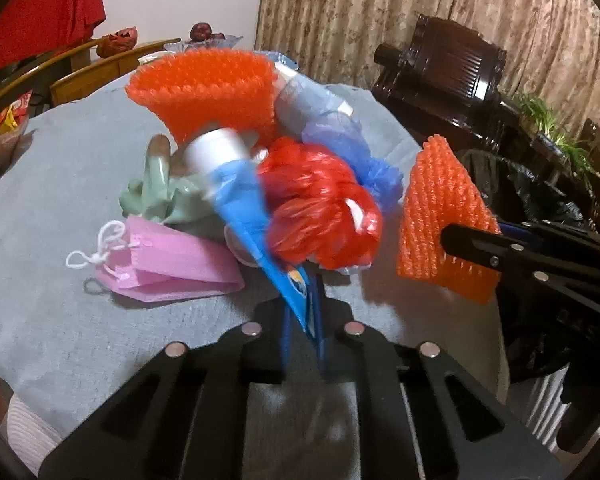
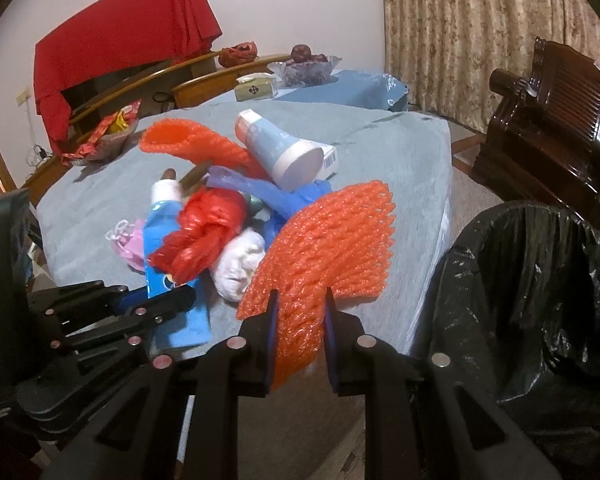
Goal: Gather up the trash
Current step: 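Carry the orange mesh sleeve over the bin and release it with the right tool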
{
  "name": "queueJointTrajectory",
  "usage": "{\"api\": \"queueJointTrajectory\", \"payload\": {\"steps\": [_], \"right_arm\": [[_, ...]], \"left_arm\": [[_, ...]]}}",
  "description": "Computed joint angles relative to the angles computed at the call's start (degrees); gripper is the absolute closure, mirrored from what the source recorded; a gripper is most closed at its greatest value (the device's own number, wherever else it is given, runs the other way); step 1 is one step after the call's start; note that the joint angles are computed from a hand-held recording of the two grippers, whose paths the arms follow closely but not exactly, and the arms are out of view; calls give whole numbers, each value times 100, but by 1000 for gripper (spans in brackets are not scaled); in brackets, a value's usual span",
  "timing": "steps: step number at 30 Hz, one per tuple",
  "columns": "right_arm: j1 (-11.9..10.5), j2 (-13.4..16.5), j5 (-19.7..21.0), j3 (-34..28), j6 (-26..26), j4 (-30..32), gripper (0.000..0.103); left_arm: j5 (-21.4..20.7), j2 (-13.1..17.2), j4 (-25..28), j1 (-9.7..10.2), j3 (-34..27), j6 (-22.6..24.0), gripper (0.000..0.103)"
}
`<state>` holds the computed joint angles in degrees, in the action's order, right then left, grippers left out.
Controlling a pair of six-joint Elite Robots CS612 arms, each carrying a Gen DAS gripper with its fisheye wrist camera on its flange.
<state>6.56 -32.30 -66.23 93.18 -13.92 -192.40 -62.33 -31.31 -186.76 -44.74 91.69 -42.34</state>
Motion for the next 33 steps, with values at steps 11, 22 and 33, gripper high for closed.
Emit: {"api": "queueJointTrajectory", "payload": {"steps": [11,22,33], "right_arm": [[-24,-139,147,128,149,-339,83],[-306,-381,29,370,645,-1042,83],[-852,-412,-1061,600,1102,-1078,83]], "left_arm": [[478,-312,-266,-66,346,-45,102],[412,-352,-709,-153,-109,938,102],[-1054,424,-126,-86,-1804,1774,102]]}}
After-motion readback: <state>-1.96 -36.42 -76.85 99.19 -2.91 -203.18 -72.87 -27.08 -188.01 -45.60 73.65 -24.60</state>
